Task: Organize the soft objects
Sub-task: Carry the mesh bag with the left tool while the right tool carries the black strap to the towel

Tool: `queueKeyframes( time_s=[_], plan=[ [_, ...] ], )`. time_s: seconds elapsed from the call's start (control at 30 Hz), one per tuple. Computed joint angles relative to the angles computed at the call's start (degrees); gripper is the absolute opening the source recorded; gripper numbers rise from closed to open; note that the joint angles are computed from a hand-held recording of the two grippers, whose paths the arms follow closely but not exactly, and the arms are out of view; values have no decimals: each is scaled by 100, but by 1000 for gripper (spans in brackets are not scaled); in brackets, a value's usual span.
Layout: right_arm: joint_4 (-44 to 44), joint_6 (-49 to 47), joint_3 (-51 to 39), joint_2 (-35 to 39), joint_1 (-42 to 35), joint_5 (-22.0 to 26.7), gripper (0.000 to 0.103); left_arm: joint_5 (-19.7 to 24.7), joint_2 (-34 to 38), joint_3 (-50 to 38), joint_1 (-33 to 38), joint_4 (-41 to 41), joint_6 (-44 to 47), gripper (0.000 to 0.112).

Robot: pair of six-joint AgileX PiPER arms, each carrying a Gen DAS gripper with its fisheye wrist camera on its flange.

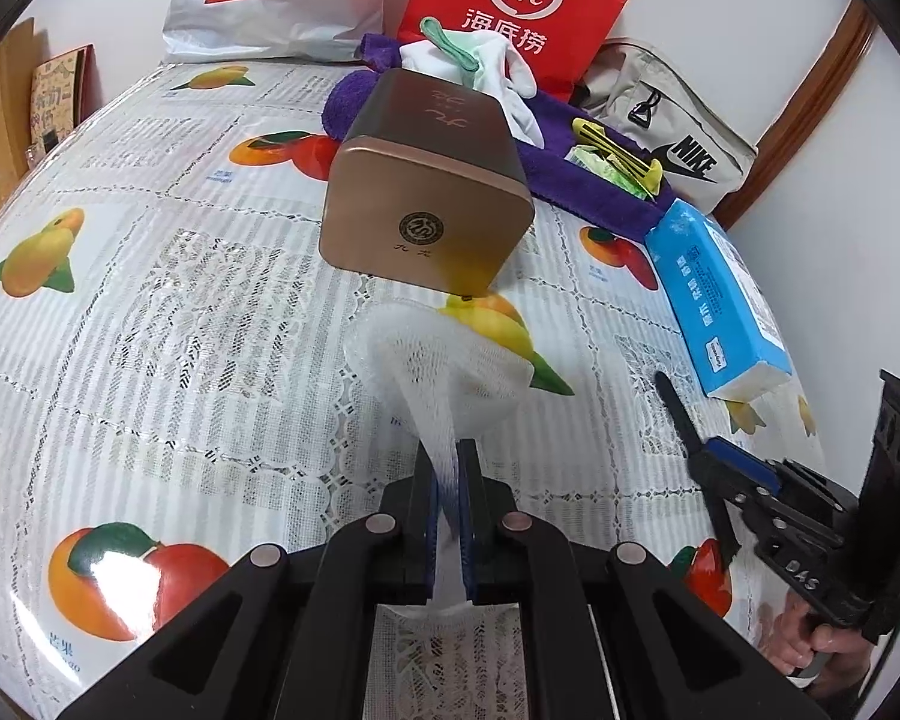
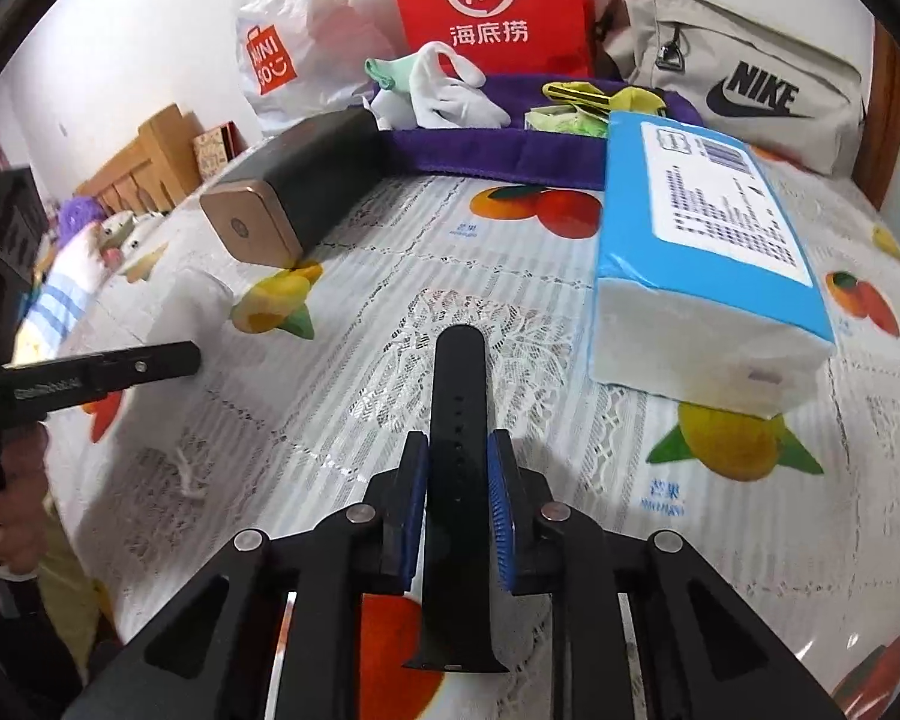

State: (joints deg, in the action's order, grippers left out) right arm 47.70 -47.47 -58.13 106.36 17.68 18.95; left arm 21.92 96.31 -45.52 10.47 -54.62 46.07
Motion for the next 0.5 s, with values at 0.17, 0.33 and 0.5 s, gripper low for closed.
queueKeyframes(
  time_s=[0.17, 0.33, 0.5],
  plan=[
    [66, -95, 462, -364, -223, -99, 20, -70, -121, 66, -36, 263, -333, 6],
    [200, -278, 800, -661, -422, -215, 20, -185, -287, 146, -137, 473, -594, 6],
    [366, -487, 986, -895, -543, -222, 20, -203, -427, 160, -242, 682, -845, 6]
  ],
)
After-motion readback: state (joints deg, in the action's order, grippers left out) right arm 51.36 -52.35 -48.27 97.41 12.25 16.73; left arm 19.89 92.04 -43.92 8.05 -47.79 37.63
